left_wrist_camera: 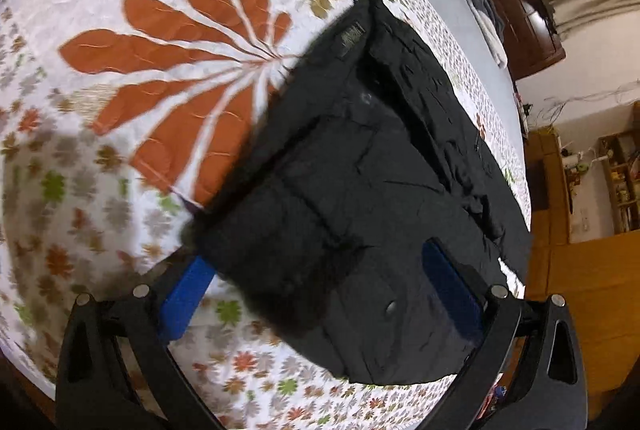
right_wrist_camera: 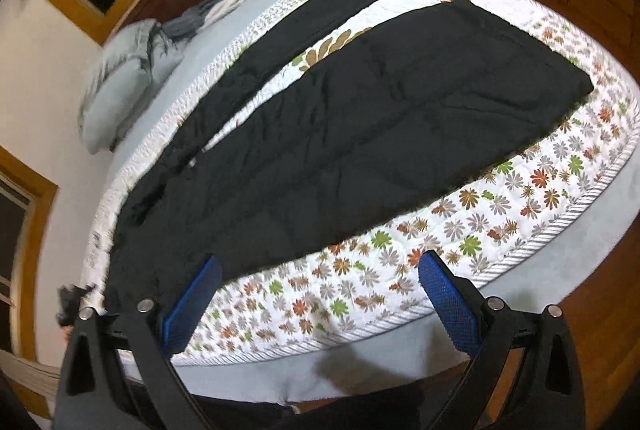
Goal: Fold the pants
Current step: 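Grasp the waistband of the shorter black pants with the left gripper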
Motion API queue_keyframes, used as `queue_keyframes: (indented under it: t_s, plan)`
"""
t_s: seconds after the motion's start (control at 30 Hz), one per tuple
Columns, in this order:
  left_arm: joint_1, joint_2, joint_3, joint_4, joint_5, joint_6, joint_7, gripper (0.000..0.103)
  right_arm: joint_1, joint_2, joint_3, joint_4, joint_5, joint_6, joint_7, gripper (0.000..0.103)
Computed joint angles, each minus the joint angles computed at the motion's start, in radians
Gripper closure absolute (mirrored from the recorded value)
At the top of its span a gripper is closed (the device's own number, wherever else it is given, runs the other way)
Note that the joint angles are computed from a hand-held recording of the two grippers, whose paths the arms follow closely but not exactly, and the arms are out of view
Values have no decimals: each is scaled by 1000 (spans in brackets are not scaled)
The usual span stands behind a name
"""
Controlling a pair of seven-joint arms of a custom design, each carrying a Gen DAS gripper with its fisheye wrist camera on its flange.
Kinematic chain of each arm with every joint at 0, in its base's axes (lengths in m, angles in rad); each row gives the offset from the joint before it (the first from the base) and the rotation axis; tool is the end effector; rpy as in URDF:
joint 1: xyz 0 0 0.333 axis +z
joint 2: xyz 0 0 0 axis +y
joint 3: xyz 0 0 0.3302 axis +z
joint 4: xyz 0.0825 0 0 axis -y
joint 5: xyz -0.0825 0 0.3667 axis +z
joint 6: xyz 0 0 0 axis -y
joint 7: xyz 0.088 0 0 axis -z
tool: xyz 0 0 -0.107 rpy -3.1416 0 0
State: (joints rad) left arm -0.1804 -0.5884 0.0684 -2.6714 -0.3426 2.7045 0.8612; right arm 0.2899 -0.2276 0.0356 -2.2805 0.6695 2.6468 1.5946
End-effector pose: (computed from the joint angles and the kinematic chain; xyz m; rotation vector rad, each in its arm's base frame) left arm 0.3778 -0.0286 0.5072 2.7554 -1.0170 1.0147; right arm 0.4779 0.1450 0.5319 -1.5257 1.8601 0.0758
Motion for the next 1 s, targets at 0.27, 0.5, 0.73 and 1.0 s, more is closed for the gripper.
queue_keyframes:
  t_s: [0.27, 0.5, 0.73, 1.0]
  plan:
    - [5, -8, -40, -31, 15, 43, -14, 43, -55, -25, -113, -28, 299, 19, -155, 3]
    - [-107, -53, 50, -118, -79, 180, 11, 80, -118, -1, -191, -38, 646, -3, -324, 11]
    - [-91, -50, 26, -120, -39, 173, -82, 78, -169, 95, -136, 21, 740, -57, -423, 13]
    - [-1, -53, -45, -70, 59, 55, -212, 87, -190, 176, -83, 92, 783, -39, -448, 93]
